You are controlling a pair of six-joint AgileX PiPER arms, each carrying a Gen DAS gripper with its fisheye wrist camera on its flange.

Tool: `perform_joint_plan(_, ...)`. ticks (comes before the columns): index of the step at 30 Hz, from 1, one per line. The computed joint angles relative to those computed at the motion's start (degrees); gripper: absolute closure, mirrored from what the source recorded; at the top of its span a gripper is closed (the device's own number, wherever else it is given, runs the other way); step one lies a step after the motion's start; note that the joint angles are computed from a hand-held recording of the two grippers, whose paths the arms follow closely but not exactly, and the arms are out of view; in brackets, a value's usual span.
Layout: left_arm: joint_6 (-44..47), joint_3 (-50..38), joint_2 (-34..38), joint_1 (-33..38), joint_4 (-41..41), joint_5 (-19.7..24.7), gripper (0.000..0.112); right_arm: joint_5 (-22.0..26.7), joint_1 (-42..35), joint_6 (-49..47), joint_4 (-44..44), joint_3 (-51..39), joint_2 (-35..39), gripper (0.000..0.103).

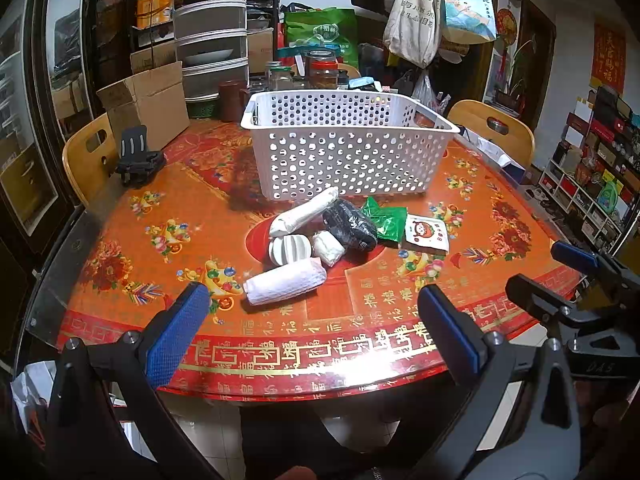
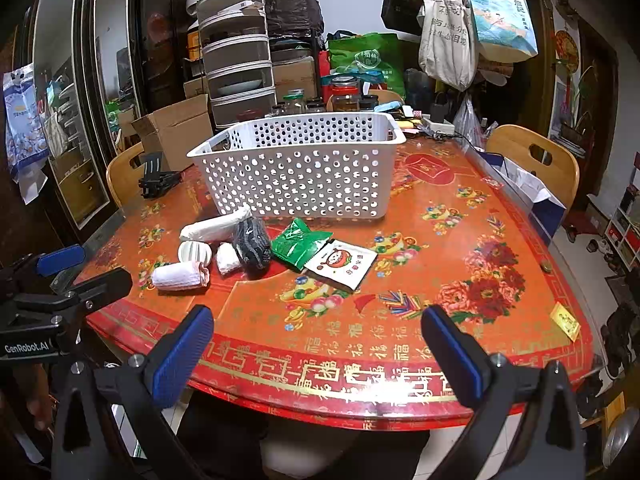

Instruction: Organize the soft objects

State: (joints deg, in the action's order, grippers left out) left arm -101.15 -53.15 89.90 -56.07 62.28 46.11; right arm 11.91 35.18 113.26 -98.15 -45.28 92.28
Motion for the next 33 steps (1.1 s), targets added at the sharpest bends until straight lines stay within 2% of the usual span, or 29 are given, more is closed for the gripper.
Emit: perform_joint_plan(33,0.5,-0.2,-0.3,-0.1,-0.3,0.3,0.009,0.1,0.3,0.1,0.0,-0.1,0.3,0.0)
